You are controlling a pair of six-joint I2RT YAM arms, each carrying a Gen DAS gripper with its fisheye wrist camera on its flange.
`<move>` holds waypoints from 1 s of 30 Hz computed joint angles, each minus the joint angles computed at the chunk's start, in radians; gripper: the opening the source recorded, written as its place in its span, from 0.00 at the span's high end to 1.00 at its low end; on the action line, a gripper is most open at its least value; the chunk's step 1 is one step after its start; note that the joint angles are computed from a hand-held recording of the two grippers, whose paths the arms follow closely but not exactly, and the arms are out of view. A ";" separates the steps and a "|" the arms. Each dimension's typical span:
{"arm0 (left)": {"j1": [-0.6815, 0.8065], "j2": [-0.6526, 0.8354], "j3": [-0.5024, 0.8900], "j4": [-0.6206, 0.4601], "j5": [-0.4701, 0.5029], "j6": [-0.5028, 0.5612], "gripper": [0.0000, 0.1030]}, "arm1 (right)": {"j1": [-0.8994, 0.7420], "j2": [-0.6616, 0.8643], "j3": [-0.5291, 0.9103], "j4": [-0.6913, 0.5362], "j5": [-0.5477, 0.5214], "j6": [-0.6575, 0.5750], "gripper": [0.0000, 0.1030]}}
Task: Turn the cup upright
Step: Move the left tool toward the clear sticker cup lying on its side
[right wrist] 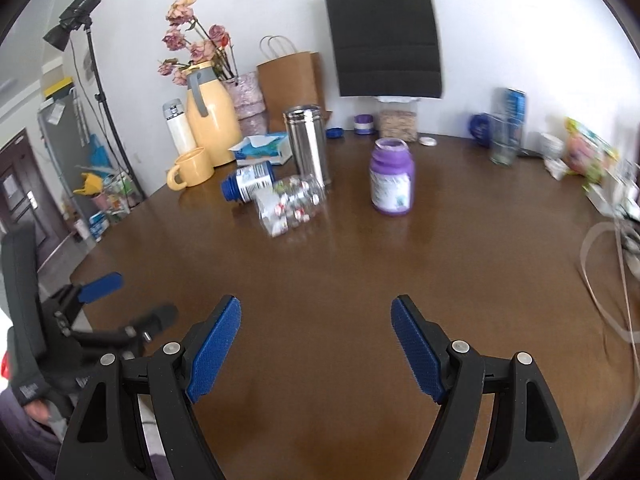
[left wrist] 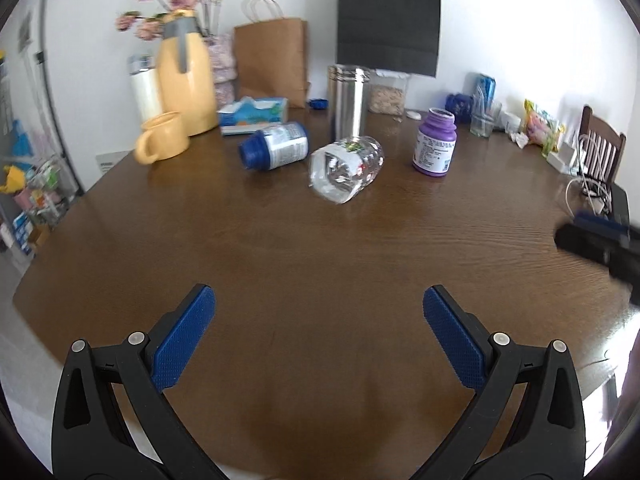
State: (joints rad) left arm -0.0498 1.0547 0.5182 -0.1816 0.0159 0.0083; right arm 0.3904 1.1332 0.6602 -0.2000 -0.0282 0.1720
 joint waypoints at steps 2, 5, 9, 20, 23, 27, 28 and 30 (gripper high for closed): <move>0.000 0.112 0.057 0.045 -0.006 -0.004 0.00 | -0.036 0.114 0.098 0.027 -0.057 -0.074 0.21; 0.011 0.264 0.165 0.092 0.009 -0.036 0.00 | -0.067 0.302 0.301 -0.009 -0.133 -0.179 0.21; 0.003 0.443 0.340 0.102 0.020 -0.077 0.00 | -0.104 0.585 0.649 -0.143 -0.227 -0.285 0.21; 0.031 0.785 0.636 0.013 -0.049 -0.102 0.00 | -0.119 1.175 1.486 -0.644 -0.427 -0.517 0.21; 0.071 0.794 0.636 0.009 -0.082 -0.145 0.00 | -0.097 1.257 1.570 -0.653 -0.398 -0.512 0.21; 0.111 0.794 0.641 0.003 -0.097 -0.207 0.01 | -0.089 1.359 1.681 -0.665 -0.377 -0.470 0.21; 0.110 0.796 0.654 -0.026 -0.098 -0.218 0.02 | -0.092 1.380 1.703 -0.669 -0.389 -0.457 0.22; 0.110 0.765 0.637 -0.051 -0.036 -0.238 0.03 | -0.103 1.424 1.763 -0.705 -0.428 -0.428 0.31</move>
